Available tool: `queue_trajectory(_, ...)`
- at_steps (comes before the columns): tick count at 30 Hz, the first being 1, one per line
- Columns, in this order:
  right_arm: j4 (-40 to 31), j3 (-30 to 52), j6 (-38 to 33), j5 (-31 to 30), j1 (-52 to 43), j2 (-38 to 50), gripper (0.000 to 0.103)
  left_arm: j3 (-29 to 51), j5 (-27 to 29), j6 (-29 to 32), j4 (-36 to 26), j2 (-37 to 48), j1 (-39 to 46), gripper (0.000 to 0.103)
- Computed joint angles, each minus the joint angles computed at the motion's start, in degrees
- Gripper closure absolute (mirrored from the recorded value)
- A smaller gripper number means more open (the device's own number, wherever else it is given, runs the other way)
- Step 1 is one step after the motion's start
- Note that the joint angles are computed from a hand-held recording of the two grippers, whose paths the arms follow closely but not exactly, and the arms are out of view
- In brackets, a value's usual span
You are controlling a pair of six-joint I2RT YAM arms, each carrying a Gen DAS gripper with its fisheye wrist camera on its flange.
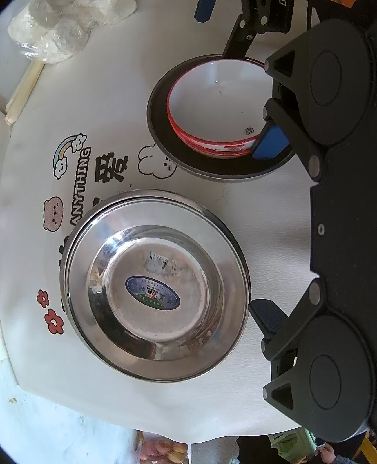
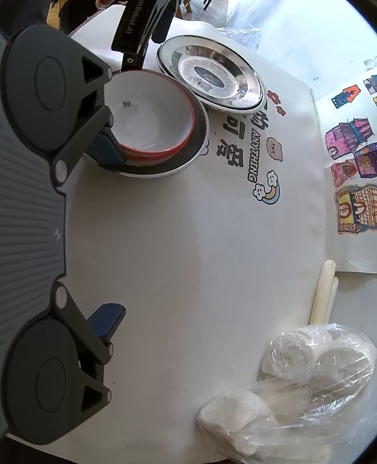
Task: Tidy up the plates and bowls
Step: 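Move both grippers to the rim of the deep steel bowl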
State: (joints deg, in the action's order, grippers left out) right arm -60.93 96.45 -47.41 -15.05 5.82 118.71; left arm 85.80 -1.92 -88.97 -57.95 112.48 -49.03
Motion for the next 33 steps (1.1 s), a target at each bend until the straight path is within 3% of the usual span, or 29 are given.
queue_trajectory(26,5.9,-3.7,-3.3,2.2,1.6,-1.0,0.001,12.2,1.9,4.5,-6.6,9.0,1.3,0.001)
queue_trajectory(33,6.1,-2.3,-3.7,3.0,-0.1,-0.3,0.001,18.1,2.3,9.7,-6.4,12.5,1.5,0.001)
